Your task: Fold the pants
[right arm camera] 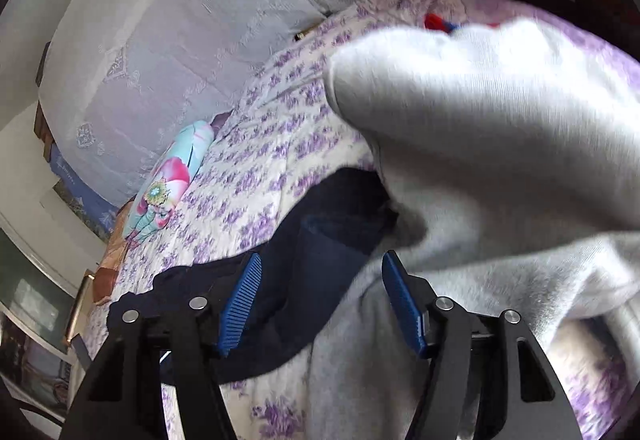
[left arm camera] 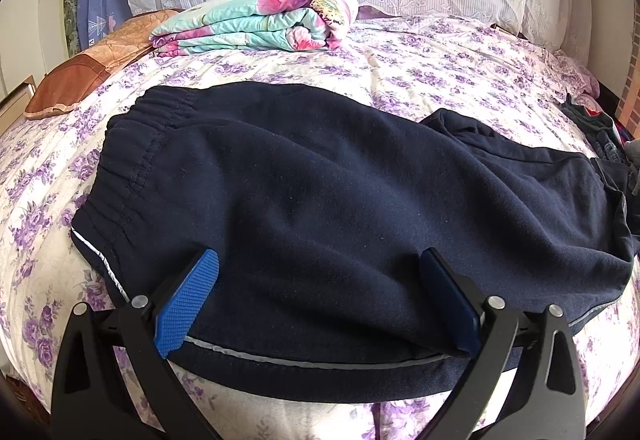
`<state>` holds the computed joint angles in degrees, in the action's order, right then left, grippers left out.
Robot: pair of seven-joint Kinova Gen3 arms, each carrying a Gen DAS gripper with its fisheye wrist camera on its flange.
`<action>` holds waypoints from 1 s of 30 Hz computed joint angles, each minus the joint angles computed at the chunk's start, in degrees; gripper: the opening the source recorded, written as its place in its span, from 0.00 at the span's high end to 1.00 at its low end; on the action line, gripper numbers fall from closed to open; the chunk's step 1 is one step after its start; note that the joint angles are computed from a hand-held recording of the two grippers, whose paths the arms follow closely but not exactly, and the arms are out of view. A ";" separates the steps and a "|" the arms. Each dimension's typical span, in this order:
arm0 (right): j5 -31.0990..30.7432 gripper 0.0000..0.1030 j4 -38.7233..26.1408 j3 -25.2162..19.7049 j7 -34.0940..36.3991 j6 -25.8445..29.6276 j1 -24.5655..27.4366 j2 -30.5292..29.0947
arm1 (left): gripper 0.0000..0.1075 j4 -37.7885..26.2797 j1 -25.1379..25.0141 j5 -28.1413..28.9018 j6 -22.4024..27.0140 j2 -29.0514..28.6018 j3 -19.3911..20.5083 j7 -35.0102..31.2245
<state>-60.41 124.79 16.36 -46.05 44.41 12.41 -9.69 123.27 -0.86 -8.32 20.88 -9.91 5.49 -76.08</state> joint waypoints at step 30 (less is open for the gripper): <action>-2.35 0.61 -10.42 -18.79 -0.96 -1.33 5.26 14.69 | 0.09 0.16 -0.53 -5.30 0.45 -0.26 1.50 5.27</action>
<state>-62.76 114.36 -2.44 -47.01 43.08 17.67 5.00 123.43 -1.40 -13.62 21.33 -10.17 6.99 -70.81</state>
